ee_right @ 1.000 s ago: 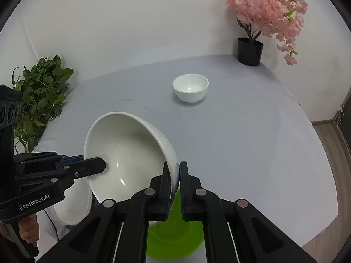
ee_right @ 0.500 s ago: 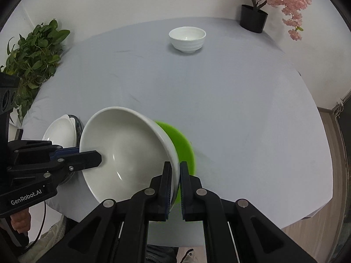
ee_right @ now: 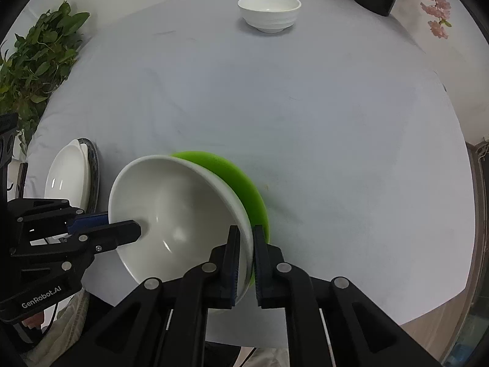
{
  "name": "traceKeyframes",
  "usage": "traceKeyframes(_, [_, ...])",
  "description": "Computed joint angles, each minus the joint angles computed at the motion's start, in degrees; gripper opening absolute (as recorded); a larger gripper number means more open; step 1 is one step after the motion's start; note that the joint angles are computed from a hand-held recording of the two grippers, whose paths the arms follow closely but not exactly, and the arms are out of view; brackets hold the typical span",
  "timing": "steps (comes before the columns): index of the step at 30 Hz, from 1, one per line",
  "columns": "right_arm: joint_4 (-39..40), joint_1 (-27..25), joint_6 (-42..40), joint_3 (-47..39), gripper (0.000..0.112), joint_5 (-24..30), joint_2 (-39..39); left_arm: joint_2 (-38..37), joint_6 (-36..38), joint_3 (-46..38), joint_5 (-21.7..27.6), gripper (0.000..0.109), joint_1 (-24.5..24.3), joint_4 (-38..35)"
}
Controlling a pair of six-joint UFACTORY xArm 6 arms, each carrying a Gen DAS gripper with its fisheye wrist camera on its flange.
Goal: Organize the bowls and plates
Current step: 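Carry the larger white bowl with both tools and lower it into the green bowl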
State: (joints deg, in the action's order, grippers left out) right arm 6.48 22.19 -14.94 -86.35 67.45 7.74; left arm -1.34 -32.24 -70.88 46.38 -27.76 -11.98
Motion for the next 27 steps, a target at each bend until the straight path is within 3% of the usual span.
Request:
traceKeyframes(10, [0.2,-1.2,-1.9,-6.9,0.01,4.6,4.2,0.6,0.0,-2.1,2.6,0.009,0.2,-0.9])
traceKeyframes(22, [-2.7,0.9,-1.7,1.8,0.013,-0.8,-2.9,1.1,-3.0,-3.5,4.9,0.015,-0.4,4.5])
traceKeyframes(24, [-3.0,1.2,-2.2,2.4,0.018,-1.1,-3.6,1.0,-4.1,-3.3,4.7,0.024,-0.5,5.8])
traceKeyframes(26, [-3.5,1.5,-2.2,3.0,0.03,-1.7,-4.1,0.8,-3.1,-2.6,4.1,0.024,-0.2,4.7])
traceKeyframes(27, [-3.7,1.6,-2.0,3.3,0.031,-2.2,-4.3,0.8,-2.8,-2.5,3.8,0.024,-0.1,4.4])
